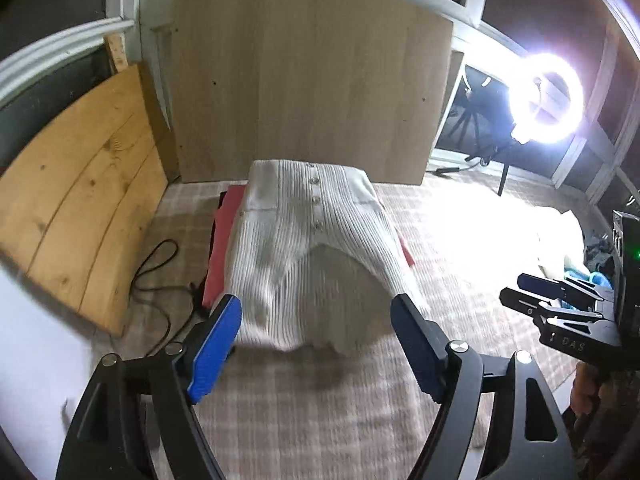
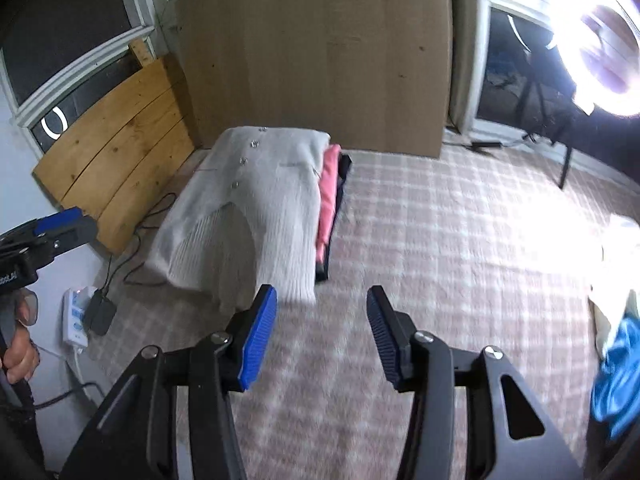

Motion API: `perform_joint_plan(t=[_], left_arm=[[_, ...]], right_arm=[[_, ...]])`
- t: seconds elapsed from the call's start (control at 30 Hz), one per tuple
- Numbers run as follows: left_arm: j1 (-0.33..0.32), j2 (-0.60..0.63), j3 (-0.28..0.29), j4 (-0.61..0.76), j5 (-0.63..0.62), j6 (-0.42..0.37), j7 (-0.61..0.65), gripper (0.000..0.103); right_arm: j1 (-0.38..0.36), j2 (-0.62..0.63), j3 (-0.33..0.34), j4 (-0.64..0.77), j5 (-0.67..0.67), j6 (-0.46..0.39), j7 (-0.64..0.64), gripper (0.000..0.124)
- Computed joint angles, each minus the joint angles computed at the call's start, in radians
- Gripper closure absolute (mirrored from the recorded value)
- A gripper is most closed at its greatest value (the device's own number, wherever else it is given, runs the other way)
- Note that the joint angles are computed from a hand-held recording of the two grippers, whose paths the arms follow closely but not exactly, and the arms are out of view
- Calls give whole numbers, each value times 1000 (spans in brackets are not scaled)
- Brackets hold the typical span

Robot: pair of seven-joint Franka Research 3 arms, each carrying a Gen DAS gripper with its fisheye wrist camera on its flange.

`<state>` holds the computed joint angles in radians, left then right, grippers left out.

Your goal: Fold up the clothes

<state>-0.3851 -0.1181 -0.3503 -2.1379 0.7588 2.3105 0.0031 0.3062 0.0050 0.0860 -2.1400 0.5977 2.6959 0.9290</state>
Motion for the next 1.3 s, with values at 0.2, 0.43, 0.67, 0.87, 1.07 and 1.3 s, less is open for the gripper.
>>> perform_joint_plan(t=[0.2, 0.43, 0.67, 0.87, 1.07, 1.3], left_arm=[[-73, 71, -51, 116, -8, -246, -98, 27], [-201, 182, -74, 270, 2, -433, -231, 27], [-348, 311, -62, 457, 24, -606, -311, 27], [-448, 381, -43, 569, 48, -691, -351, 27], [-517, 423, -23, 646, 63, -757, -373, 27], [-556, 434, -16, 674, 66, -808, -389, 26]], right_arm=[[-1, -129, -27, -138, 46, 27, -101, 77], [6, -270, -101, -256, 148, -11, -293, 77], [-28, -380, -170, -347, 172, -114, -421, 77], [-62, -448, -196, -399, 179, -162, -491, 77], [-84, -499, -209, -422, 181, -196, -524, 77], [-88, -538, -209, -447, 183, -209, -541, 77]])
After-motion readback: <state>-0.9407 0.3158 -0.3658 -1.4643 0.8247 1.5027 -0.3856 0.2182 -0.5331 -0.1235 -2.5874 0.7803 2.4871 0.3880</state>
